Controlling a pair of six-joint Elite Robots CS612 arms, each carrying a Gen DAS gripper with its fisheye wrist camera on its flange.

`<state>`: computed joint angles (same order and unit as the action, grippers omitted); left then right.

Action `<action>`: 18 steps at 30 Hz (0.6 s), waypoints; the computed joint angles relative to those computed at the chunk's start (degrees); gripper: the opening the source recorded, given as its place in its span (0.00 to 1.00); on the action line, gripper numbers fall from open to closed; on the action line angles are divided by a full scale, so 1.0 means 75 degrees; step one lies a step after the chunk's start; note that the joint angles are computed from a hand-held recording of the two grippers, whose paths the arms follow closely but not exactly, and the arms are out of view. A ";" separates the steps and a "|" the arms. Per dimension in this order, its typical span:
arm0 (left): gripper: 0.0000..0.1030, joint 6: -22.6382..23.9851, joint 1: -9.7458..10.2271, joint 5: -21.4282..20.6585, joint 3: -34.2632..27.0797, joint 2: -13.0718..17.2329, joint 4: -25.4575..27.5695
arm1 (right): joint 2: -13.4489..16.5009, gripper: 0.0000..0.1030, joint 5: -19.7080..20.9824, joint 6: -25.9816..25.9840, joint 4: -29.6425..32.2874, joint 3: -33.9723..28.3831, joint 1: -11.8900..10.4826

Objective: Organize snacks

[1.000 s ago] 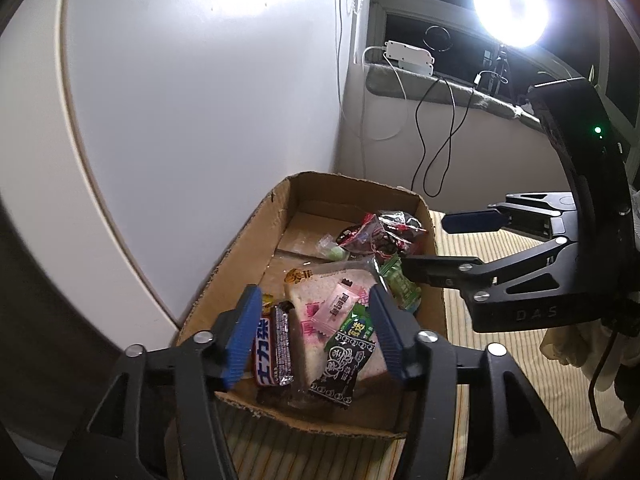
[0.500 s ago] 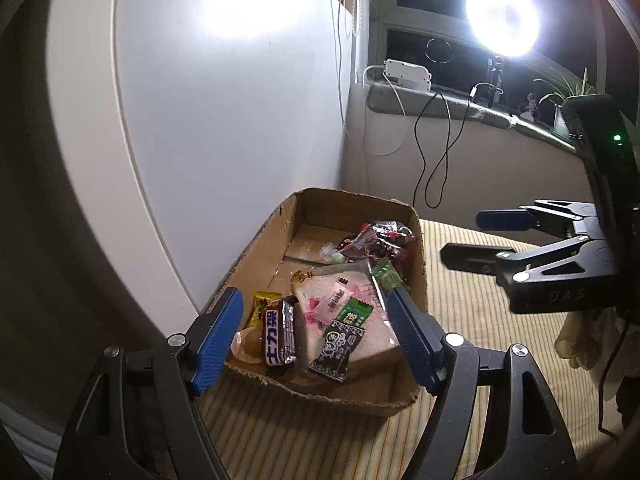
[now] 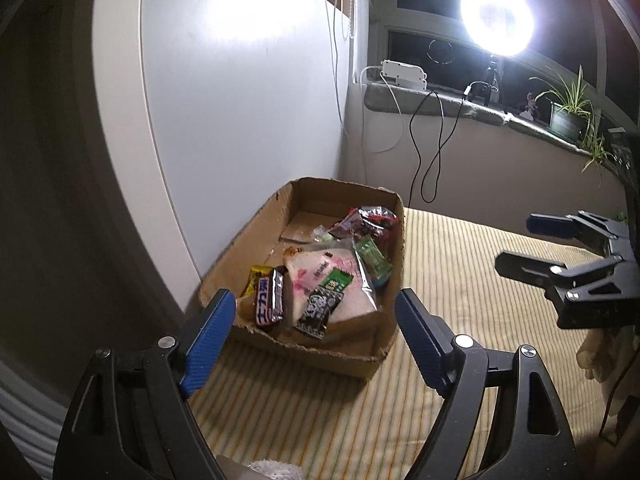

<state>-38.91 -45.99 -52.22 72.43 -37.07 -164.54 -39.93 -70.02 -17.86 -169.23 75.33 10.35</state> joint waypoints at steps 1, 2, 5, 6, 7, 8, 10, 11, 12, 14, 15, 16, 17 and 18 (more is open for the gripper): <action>0.80 -0.0013 -0.0012 0.0014 0.0004 -0.0003 0.0009 | -0.0048 0.89 -0.0036 0.0000 -0.0061 0.0104 -0.0020; 0.80 -0.0014 -0.0017 0.0031 -0.0004 -0.0001 0.0019 | -0.0069 0.89 -0.0085 0.0004 -0.0099 0.0162 -0.0028; 0.80 -0.0019 -0.0049 0.0062 -0.0018 -0.0004 0.0036 | -0.0132 0.89 -0.0146 0.0037 -0.0173 0.0333 -0.0074; 0.80 -0.0017 -0.0062 0.0080 -0.0018 -0.0008 0.0045 | -0.0148 0.89 -0.0140 0.0054 -0.0185 0.0377 -0.0088; 0.80 -0.0011 -0.0068 0.0090 -0.0023 -0.0007 0.0051 | -0.0163 0.89 -0.0139 0.0072 -0.0200 0.0415 -0.0103; 0.80 -0.0009 -0.0078 0.0107 -0.0021 -0.0011 0.0059 | -0.0176 0.89 -0.0144 0.0095 -0.0218 0.0446 -0.0115; 0.80 -0.0026 -0.0093 0.0125 0.0000 -0.0023 0.0063 | -0.0203 0.89 -0.0129 0.0162 -0.0278 0.0509 -0.0139; 0.80 -0.0024 -0.0095 0.0123 0.0002 -0.0025 0.0064 | -0.0210 0.89 -0.0112 0.0192 -0.0296 0.0523 -0.0146; 0.80 -0.0025 -0.0096 0.0134 0.0001 -0.0025 0.0073 | -0.0219 0.89 -0.0093 0.0214 -0.0322 0.0541 -0.0153; 0.80 -0.0045 -0.0108 0.0162 0.0003 -0.0029 0.0096 | -0.0233 0.89 -0.0062 0.0234 -0.0378 0.0574 -0.0164; 0.80 -0.0043 -0.0112 0.0169 0.0007 -0.0031 0.0089 | -0.0236 0.89 -0.0053 0.0231 -0.0393 0.0581 -0.0164; 0.80 -0.0035 -0.0117 0.0187 0.0007 -0.0031 0.0091 | -0.0238 0.89 -0.0053 0.0228 -0.0409 0.0589 -0.0160; 0.80 -0.0037 -0.0121 0.0203 0.0008 -0.0032 0.0096 | -0.0239 0.89 -0.0053 0.0221 -0.0413 0.0593 -0.0156; 0.80 -0.0035 -0.0123 0.0211 0.0009 -0.0034 0.0095 | -0.0241 0.89 -0.0052 0.0212 -0.0412 0.0595 -0.0153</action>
